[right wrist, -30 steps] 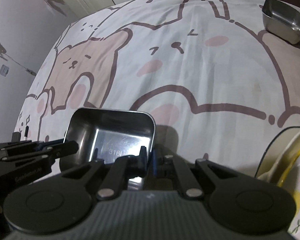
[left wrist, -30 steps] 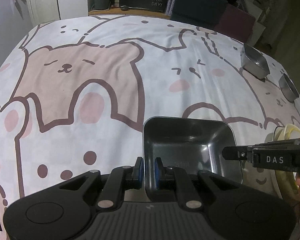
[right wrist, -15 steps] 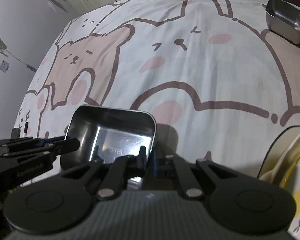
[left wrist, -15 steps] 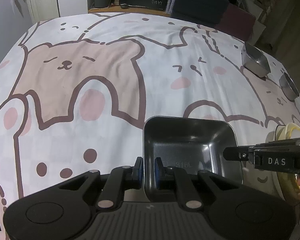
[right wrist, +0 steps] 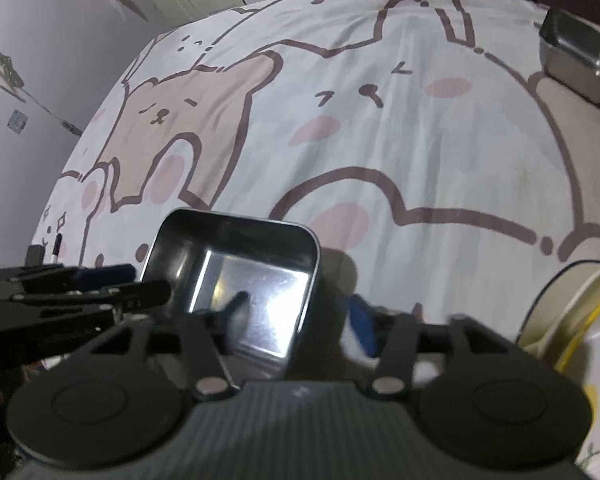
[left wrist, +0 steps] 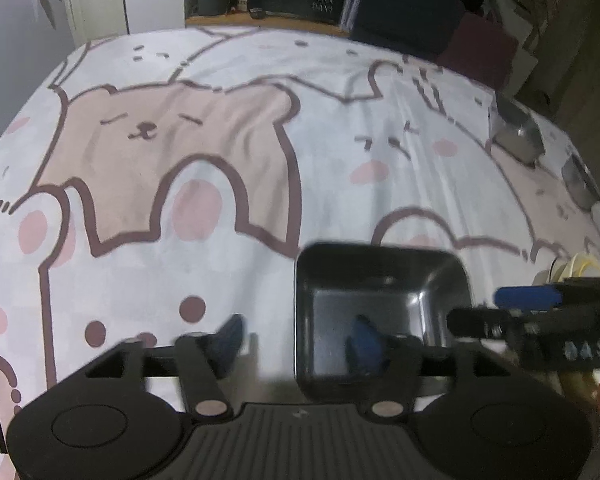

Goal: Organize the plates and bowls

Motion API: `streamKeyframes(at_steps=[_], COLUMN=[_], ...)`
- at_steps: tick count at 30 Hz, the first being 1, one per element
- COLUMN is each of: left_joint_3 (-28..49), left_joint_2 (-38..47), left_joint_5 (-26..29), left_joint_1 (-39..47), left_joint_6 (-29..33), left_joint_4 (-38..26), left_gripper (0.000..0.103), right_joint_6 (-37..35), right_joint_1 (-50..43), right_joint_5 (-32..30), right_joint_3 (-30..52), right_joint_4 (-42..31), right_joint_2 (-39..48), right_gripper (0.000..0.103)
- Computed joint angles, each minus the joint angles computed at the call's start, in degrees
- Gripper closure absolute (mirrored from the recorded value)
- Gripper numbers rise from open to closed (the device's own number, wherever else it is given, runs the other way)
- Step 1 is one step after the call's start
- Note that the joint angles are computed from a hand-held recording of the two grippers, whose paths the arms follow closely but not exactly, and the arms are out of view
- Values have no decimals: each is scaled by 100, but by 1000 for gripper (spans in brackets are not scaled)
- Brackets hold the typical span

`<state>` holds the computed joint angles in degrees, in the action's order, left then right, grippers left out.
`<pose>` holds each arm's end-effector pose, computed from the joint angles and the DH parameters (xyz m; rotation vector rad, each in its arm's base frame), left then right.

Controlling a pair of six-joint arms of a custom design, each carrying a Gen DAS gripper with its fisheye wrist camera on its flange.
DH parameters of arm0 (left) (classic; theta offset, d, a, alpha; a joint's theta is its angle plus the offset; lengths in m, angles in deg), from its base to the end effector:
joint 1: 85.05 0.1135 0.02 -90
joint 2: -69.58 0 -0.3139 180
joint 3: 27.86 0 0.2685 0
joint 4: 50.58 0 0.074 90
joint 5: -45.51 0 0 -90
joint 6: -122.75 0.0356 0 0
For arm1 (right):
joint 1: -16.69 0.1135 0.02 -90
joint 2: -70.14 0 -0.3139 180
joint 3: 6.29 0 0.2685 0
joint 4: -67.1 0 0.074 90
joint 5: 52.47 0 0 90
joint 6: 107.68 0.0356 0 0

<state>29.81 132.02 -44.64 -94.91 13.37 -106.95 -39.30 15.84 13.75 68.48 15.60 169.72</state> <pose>0.1924 -0.0333 0.2735 -0.2207 2.6393 -0.1687 0.3414 0.0093 0.2068 -0.5712 2.7264 0.5100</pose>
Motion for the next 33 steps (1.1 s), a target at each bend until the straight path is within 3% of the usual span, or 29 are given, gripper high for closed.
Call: streamKeyframes(at_steps=[1, 4, 13, 20, 33], left_joint_3=[39, 136, 602, 1307, 3160], left_joint_2=[-33, -110, 464, 1416, 3618], left_joint_5=[-28, -160, -589, -641, -367], left_joint_1=[-4, -78, -911, -1794, -2677], left_joint_6=[-36, -216, -930, -1363, -2790], left_joint_4=[1, 74, 580, 1148, 2051], left_gripper=[19, 4, 0, 0, 0], right_joint_6=[-90, -387, -1148, -1497, -1056], right_joint_1=[-32, -153, -1148, -2190, -3016], right_joint_5=[-50, -198, -619, -1008, -1157], right_joint_3=[-11, -88, 270, 1054, 3141], right_joint_4=[-8, 104, 267, 315, 240], right_joint_2=[-63, -338, -541, -39, 1620], right_gripper=[19, 0, 0, 0, 0])
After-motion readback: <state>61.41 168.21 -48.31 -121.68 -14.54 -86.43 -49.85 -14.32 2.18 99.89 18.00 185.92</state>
